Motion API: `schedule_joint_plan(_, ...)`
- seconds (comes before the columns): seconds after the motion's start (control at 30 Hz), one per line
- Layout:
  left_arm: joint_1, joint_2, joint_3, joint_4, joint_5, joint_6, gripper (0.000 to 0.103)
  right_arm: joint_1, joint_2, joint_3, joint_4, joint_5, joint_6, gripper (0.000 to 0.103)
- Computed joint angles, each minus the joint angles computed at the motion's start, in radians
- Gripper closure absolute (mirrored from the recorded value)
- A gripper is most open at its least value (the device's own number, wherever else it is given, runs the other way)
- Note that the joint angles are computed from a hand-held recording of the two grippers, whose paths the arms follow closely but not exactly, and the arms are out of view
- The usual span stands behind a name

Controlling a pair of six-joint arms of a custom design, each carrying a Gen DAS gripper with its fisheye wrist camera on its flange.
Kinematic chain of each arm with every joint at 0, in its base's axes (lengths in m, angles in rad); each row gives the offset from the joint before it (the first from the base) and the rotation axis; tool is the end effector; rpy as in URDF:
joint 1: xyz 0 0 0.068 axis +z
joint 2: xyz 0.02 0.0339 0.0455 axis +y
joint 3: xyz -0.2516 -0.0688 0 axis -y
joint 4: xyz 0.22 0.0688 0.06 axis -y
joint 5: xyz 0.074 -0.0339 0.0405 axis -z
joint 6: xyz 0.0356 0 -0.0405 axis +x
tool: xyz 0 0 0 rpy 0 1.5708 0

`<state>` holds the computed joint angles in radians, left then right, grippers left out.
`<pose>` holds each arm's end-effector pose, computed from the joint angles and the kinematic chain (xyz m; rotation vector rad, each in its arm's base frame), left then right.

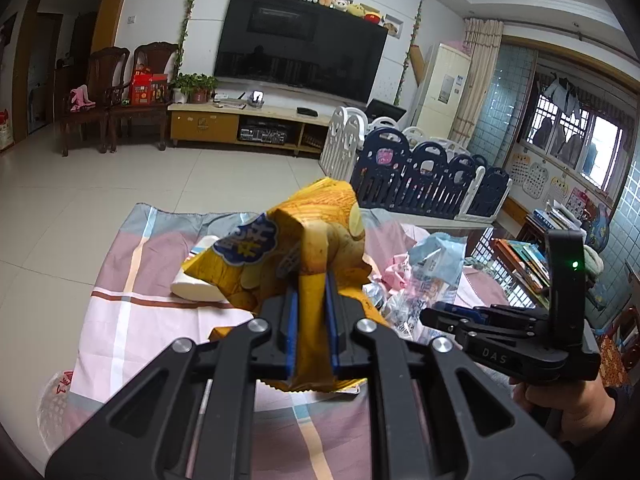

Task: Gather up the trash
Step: 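Drop the yellow chip bag into the wastebasket with the left tool while the right tool holds the wrapper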

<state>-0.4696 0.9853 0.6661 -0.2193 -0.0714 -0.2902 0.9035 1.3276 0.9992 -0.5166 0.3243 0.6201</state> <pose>0.1819 -0.0895 0.2550 0.1478 2.1257 -0.3776 0.1689 0.1960 0.2629 -0.1898 2.3781 0.3422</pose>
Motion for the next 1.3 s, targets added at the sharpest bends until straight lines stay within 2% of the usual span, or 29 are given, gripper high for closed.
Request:
schedule_joint_plan(0.4, -0.02, 0.059, 0.03, -0.044, -0.041, 0.008, 0.09, -0.011, 0.018, 0.0, 0.016, -0.01, 0.005, 0.083)
schedule_joint_plan(0.83, -0.003, 0.082, 0.044, -0.056, -0.016, 0.017, 0.09, -0.021, 0.017, -0.012, 0.03, -0.009, 0.009, 0.083)
schedule_joint_plan(1.07, 0.029, 0.073, 0.05, -0.111, -0.04, 0.02, 0.09, -0.029, 0.021, -0.013, 0.042, -0.014, 0.003, 0.083)
schedule_joint_plan(1.17, 0.095, 0.045, 0.06, -0.173, -0.074, 0.042, 0.09, -0.029, 0.025, -0.009, 0.047, -0.019, 0.008, 0.083)
schedule_joint_plan(1.3, 0.389, 0.009, 0.08, -0.275, -0.029, 0.083, 0.09, -0.033, 0.036, -0.009, 0.061, -0.038, 0.012, 0.083)
